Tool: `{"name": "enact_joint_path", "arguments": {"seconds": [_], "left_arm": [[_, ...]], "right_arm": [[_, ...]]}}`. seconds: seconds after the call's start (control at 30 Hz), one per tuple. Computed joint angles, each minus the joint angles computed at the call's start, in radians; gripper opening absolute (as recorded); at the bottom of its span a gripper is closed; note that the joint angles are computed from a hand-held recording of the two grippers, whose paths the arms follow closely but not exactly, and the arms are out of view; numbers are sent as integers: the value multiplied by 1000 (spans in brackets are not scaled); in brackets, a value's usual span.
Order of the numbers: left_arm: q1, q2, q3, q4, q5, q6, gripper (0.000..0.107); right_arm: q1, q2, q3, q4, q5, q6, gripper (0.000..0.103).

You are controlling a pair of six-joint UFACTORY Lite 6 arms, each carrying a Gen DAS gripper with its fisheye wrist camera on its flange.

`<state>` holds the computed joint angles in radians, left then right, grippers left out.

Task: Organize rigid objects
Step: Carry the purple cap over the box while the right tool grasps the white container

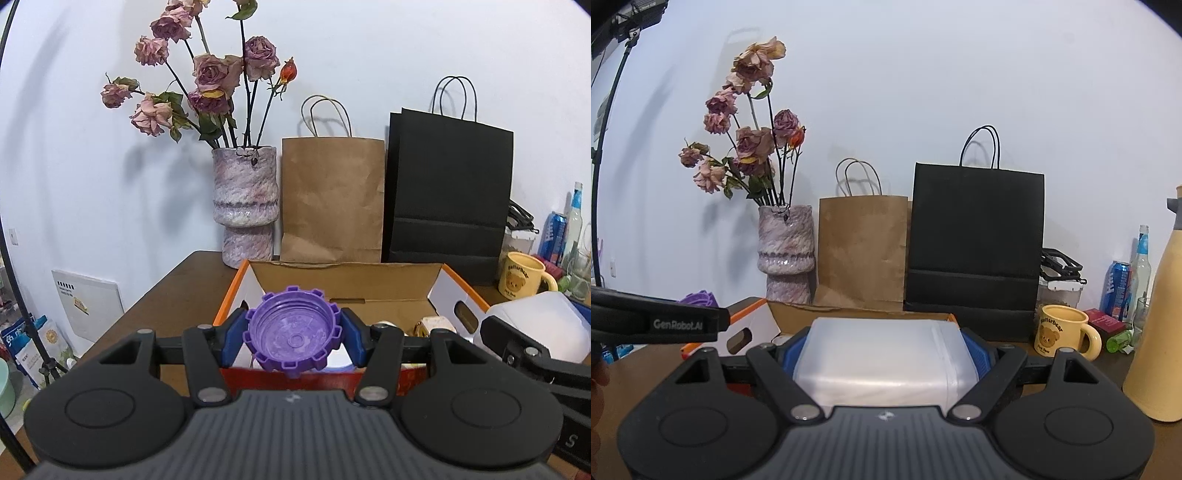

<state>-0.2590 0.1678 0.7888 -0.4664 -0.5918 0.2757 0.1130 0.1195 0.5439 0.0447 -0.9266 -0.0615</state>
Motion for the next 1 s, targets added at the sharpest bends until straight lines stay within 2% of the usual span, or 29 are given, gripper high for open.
{"name": "enact_joint_path", "arguments": {"seconds": [0.63, 1.0], "left_arm": [[25, 242, 302, -11, 64, 4, 55], [46, 391, 494, -47, 124, 63, 55]], "right_arm": [[-37, 259, 311, -68, 44, 42, 81], [-57, 395, 499, -110, 110, 66, 81]]}}
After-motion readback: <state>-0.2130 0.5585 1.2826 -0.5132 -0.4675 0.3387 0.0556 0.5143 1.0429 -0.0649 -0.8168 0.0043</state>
